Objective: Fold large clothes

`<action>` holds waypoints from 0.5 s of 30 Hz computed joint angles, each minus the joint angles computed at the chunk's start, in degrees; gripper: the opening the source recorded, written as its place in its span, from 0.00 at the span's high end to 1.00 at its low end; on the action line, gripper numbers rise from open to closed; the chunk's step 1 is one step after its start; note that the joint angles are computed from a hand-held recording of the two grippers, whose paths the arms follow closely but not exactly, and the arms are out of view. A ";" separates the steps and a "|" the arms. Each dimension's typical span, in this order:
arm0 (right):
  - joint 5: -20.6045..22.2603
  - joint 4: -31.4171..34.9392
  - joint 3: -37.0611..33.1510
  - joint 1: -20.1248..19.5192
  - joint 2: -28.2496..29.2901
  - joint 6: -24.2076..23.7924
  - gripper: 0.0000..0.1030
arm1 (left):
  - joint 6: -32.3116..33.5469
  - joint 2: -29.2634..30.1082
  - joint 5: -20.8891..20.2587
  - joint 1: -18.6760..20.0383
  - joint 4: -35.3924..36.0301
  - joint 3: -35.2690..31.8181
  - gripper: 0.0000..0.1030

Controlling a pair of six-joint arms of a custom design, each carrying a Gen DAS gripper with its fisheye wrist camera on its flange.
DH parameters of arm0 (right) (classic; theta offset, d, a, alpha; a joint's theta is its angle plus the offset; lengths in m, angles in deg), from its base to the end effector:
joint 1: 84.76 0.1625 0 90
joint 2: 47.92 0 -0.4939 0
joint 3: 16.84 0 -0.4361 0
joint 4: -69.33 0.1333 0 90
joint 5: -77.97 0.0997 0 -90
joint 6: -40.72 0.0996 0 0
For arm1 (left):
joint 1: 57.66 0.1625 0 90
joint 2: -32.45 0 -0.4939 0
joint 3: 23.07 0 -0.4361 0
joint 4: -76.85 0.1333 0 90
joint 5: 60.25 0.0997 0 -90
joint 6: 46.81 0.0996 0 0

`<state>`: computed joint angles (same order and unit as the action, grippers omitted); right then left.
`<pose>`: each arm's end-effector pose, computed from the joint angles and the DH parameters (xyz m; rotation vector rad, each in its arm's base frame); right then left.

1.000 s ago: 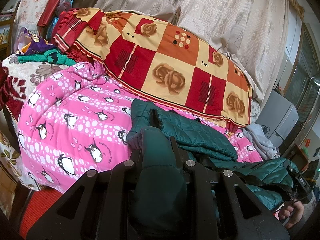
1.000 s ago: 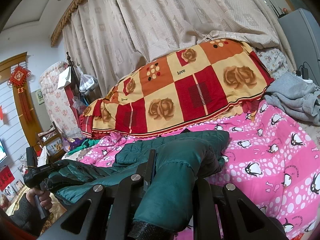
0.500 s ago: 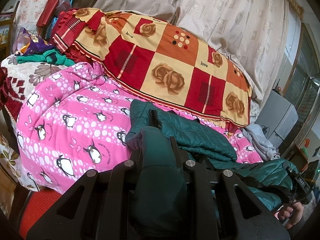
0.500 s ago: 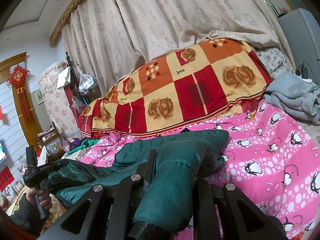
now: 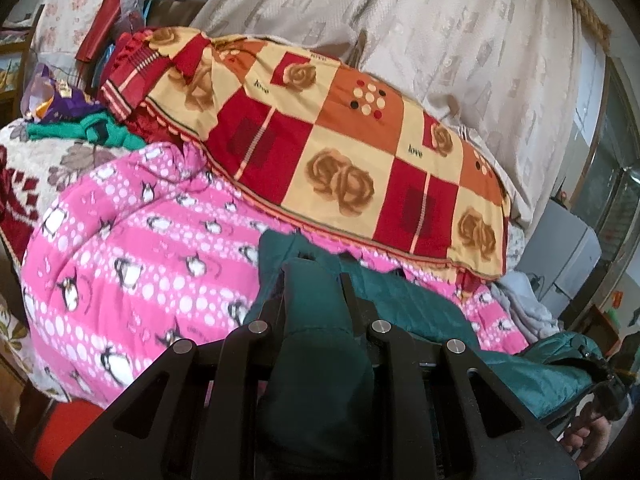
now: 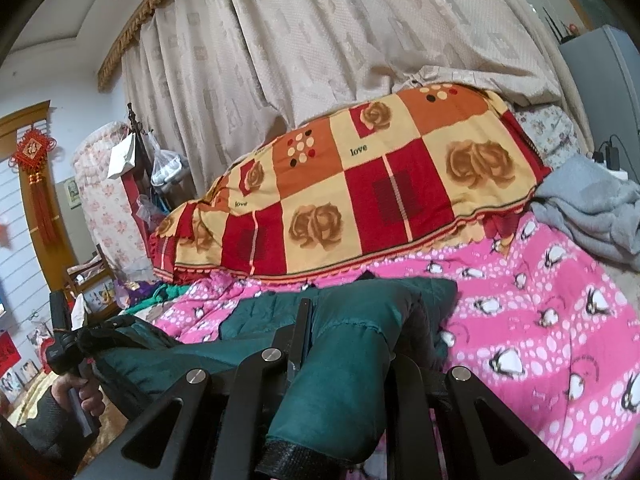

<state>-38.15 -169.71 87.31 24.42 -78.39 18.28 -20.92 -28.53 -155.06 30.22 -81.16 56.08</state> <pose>0.3013 -0.5939 0.0683 0.4057 -2.1567 1.6534 0.0955 -0.7982 0.4706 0.7203 2.6652 -1.2788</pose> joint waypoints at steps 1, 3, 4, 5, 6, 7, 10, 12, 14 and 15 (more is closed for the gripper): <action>-0.04 -0.28 -0.78 0.00 0.12 -0.42 0.88 | -0.05 0.29 0.03 -0.19 -0.89 -0.24 0.84; -0.33 -0.65 -2.65 0.03 0.46 -1.49 0.88 | 0.18 1.06 0.37 -0.70 -3.43 -0.76 0.84; -0.44 -0.93 -3.58 -0.01 0.63 -2.08 0.88 | 0.19 1.72 0.68 -1.07 -4.53 -1.43 0.84; -0.44 -1.19 -4.51 -0.10 0.76 -2.35 0.88 | 0.04 2.37 0.82 -1.27 -4.81 -2.39 0.84; -0.52 -1.09 -5.75 -0.12 0.91 -2.46 0.88 | -0.24 3.36 1.33 -1.74 -5.17 -3.73 0.84; -0.49 -1.04 -6.68 -0.25 1.00 -2.51 0.88 | -0.39 4.23 1.63 -2.04 -5.22 -4.99 0.84; -0.14 0.86 -10.06 -0.92 1.11 -1.88 0.88 | -0.97 7.10 2.92 -2.92 -5.61 -8.73 0.84; 0.17 3.05 -12.82 -1.54 1.35 -1.48 0.88 | -0.94 9.93 4.16 -3.47 -4.70 -12.40 0.84; -0.31 5.73 -16.21 -2.46 1.99 -0.52 0.88 | -0.42 13.20 5.75 -3.92 -3.06 -16.67 0.84; -0.51 6.76 -17.45 -2.86 2.31 0.08 0.88 | -0.34 15.04 6.61 -4.15 -1.91 -19.14 0.84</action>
